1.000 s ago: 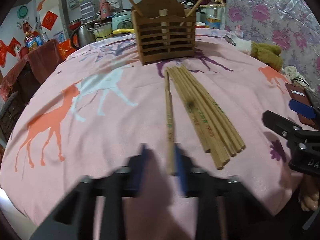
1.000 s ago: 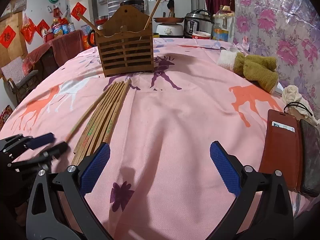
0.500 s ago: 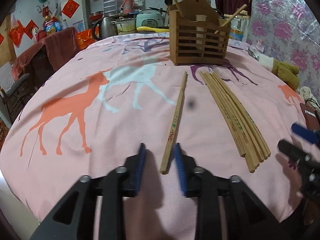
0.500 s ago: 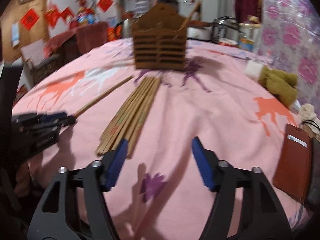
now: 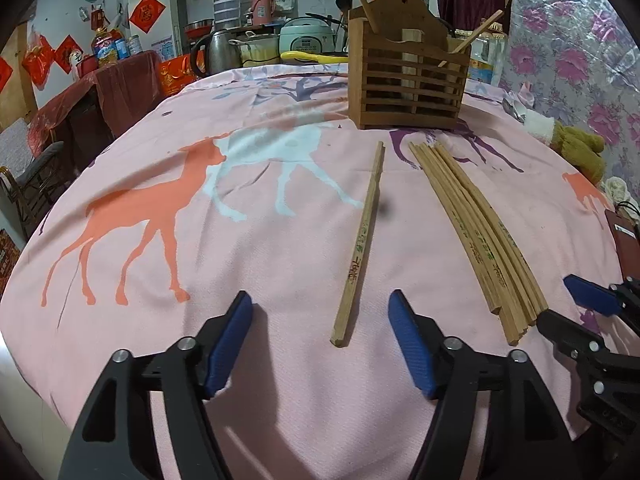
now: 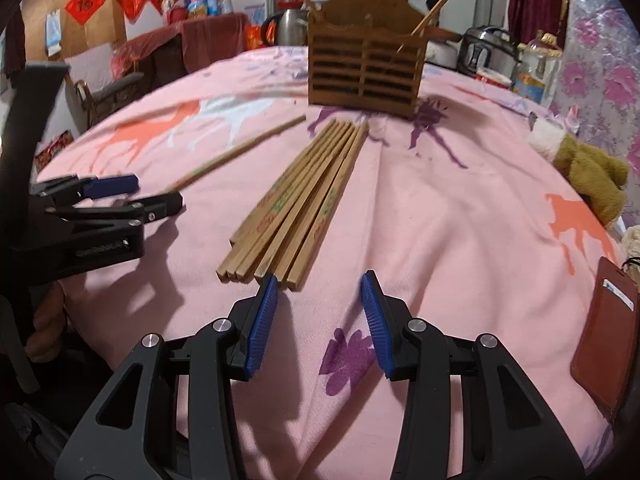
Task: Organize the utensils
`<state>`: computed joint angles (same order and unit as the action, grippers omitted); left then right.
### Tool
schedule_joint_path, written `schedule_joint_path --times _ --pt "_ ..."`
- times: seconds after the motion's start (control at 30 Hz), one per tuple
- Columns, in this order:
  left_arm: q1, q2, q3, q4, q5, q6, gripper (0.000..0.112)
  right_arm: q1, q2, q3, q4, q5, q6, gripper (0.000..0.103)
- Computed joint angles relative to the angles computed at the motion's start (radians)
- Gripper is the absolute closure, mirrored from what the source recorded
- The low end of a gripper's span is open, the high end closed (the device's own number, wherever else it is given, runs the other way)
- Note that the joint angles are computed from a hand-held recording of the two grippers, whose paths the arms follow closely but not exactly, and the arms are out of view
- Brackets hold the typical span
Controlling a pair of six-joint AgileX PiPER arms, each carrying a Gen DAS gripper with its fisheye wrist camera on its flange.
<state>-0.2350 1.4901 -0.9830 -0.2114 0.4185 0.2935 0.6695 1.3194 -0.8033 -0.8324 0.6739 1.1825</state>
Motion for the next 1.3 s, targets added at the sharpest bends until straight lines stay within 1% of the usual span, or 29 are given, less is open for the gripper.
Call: schedule_joint_path --times 0.1,0.2,0.33,0.43,0.5,0.57,0.6,0.73,0.83,0.93,0.97,1.17,1.27,1.3 --pt "-0.003 -0.001 0.001 0.008 -0.001 -0.007 0.039 -0.035 -0.012 0.010 -0.012 0.013 0.038 0.061" --pt "-0.003 0.000 0.001 0.010 -0.001 -0.009 0.037 -0.074 -0.049 0.032 0.016 -0.022 0.027 0.063" --pt "-0.001 0.001 0.001 0.008 -0.002 -0.006 0.036 -0.045 -0.044 0.027 -0.018 -0.003 0.045 0.063" --pt "-0.002 0.001 0.001 0.011 -0.002 -0.009 0.034 -0.050 -0.015 0.009 0.003 0.010 0.018 0.063" --pt "-0.001 0.001 0.001 0.010 -0.002 -0.009 0.034 -0.055 -0.013 0.010 -0.019 0.020 0.044 0.063" --pt "0.000 0.002 0.001 0.007 -0.003 -0.006 0.034 -0.062 -0.010 0.013 -0.042 0.038 0.081 0.068" --pt "0.000 0.002 0.001 0.007 -0.003 -0.006 0.034 -0.064 -0.016 0.016 -0.046 0.039 0.092 0.072" --pt "0.000 0.002 0.002 0.009 -0.003 -0.007 0.034 -0.018 -0.026 0.024 -0.115 0.048 0.143 0.072" --pt "-0.002 0.002 0.003 0.017 -0.005 -0.015 0.034 -0.018 -0.012 0.013 -0.138 0.029 0.144 0.072" --pt "-0.002 0.002 0.003 0.012 -0.005 -0.009 0.034 -0.050 0.026 -0.011 -0.109 0.003 0.100 0.072" --pt "-0.002 0.001 0.004 0.012 -0.006 -0.009 0.034 -0.064 0.041 -0.020 -0.079 -0.005 0.069 0.072" --pt "-0.010 -0.008 0.014 0.011 -0.009 -0.001 0.039 -0.078 0.030 -0.011 -0.059 -0.015 0.071 0.073" --pt "-0.016 -0.015 0.019 -0.001 -0.009 0.016 0.046 -0.079 0.022 -0.004 -0.054 -0.015 0.078 0.076" --pt "-0.018 -0.019 0.022 -0.018 -0.007 0.040 0.051 -0.078 0.021 -0.003 -0.054 -0.015 0.080 0.080"
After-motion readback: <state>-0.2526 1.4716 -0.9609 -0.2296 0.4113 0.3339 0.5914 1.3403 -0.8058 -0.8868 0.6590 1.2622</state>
